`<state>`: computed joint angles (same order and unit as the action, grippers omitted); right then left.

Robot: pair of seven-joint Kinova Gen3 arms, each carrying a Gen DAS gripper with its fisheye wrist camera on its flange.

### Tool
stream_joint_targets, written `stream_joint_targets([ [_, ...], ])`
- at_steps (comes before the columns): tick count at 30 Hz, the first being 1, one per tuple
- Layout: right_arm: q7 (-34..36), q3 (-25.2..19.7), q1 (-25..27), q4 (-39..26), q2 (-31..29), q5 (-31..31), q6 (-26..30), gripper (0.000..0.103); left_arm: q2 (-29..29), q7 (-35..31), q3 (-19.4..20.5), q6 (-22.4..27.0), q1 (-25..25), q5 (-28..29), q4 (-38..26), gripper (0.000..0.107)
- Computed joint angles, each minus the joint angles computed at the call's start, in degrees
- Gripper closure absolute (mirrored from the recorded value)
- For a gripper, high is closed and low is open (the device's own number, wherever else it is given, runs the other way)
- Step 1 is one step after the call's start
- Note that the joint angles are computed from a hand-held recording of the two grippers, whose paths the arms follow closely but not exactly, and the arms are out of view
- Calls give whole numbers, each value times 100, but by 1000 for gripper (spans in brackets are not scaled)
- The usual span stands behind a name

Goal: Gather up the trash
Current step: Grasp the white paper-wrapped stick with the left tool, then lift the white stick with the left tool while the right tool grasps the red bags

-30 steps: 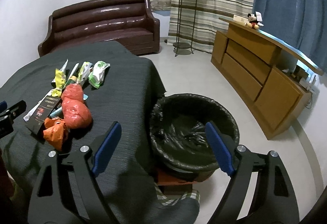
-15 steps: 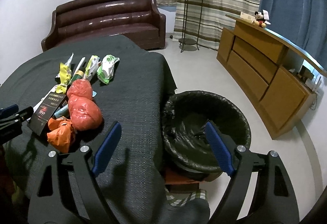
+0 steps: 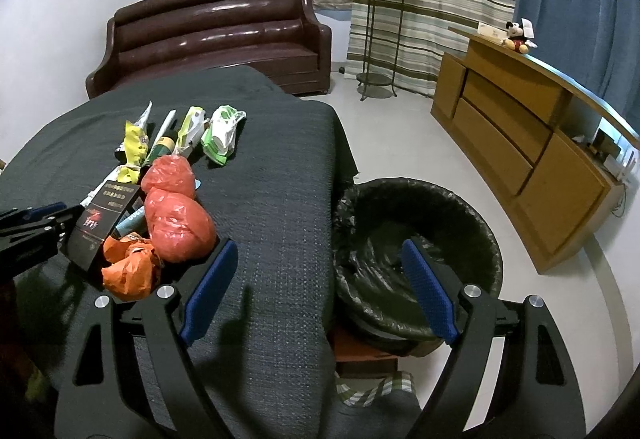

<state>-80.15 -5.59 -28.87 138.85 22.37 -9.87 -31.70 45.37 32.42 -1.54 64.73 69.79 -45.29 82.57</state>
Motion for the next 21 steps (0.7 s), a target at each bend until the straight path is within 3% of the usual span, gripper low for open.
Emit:
stream_joint_targets([
  [2, -18, -17, 34, 3, -1, 39, 2, 21, -2, -10, 11, -99, -21, -27, 29, 87],
  [9, -75, -123, 42, -71, -103, 184, 135, 24, 9, 170, -37, 107, 116, -4, -12, 88],
  [21, -631, -646, 309, -736, -81, 1256, 1060, 35, -119, 592, 102, 735, 203, 48, 201, 88],
])
